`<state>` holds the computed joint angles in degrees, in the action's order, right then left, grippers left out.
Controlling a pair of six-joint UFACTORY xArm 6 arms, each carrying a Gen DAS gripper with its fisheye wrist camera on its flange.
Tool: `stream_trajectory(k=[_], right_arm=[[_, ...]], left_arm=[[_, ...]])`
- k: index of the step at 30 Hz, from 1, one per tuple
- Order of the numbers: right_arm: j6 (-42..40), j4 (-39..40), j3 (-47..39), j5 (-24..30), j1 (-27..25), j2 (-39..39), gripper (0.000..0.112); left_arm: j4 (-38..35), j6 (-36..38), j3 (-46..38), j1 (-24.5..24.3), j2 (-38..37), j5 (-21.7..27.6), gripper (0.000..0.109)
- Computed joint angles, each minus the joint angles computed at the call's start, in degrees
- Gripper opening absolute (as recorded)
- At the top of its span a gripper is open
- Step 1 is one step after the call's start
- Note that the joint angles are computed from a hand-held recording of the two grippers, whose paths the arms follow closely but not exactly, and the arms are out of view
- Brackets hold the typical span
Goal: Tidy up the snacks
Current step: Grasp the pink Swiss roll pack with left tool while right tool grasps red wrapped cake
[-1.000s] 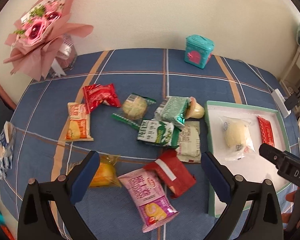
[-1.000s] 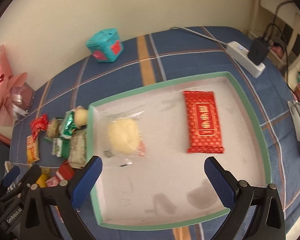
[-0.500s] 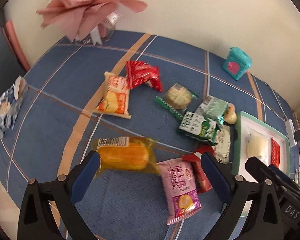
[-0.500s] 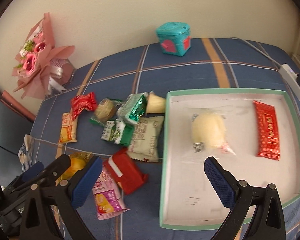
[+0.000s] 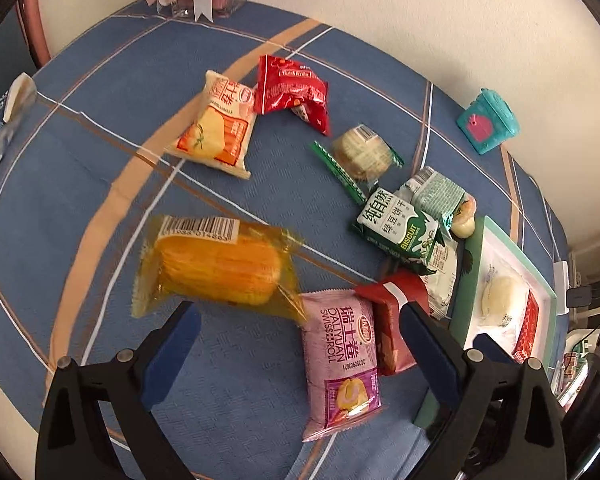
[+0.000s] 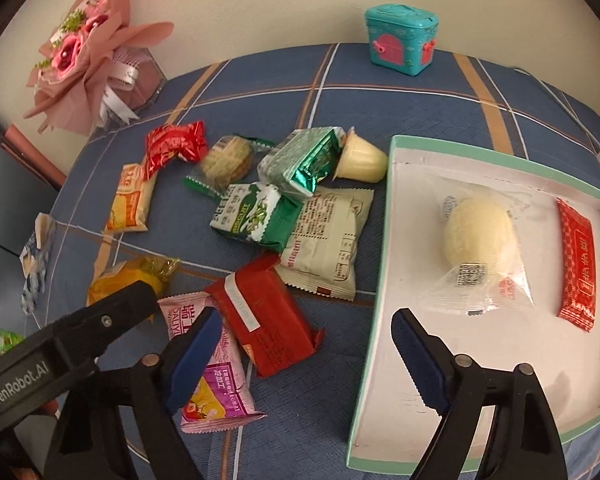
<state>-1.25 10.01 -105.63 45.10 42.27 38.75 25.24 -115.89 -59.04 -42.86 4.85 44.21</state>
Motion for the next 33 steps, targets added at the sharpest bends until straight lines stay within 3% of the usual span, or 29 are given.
stream_trajectory(k=[5,15,20,25,29,33], right_arm=[[-2.41,-0.36,-0.01,-0.58,1.19,0.47,0.084],[-2.98,-2.4,-1.35,-0.84,2.09,3.06,0.076],[-4.13,-0.18,-1.78,-0.62,1.92,3.93,0.061],[-4.04,-0.67,-0.81,-0.68,1.85,3.28,0.056],[-2.85,-1.15,0.94,-0.55,1.56,2.04,0.053],[-2.89,-1.24,3.42,-0.72,1.54,0.25,0.053]], left_arm=[[-0.78,-0.49,0.37,0.33,0.37,-0.79,0.099],[-3.35,0.9,1.6,1.3,2.09,-7.38,0.099],[-4.92,2.83,0.69,1.68,4.08,-9.8,0.098],[-5.86,4.42,-0.78,1.83,5.74,-10.36,0.096],[-6.86,5.75,-1.39,2.36,6.87,-11.86,0.078],[-9.21,8.31,-2.23,2.48,8.39,-12.88,0.073]])
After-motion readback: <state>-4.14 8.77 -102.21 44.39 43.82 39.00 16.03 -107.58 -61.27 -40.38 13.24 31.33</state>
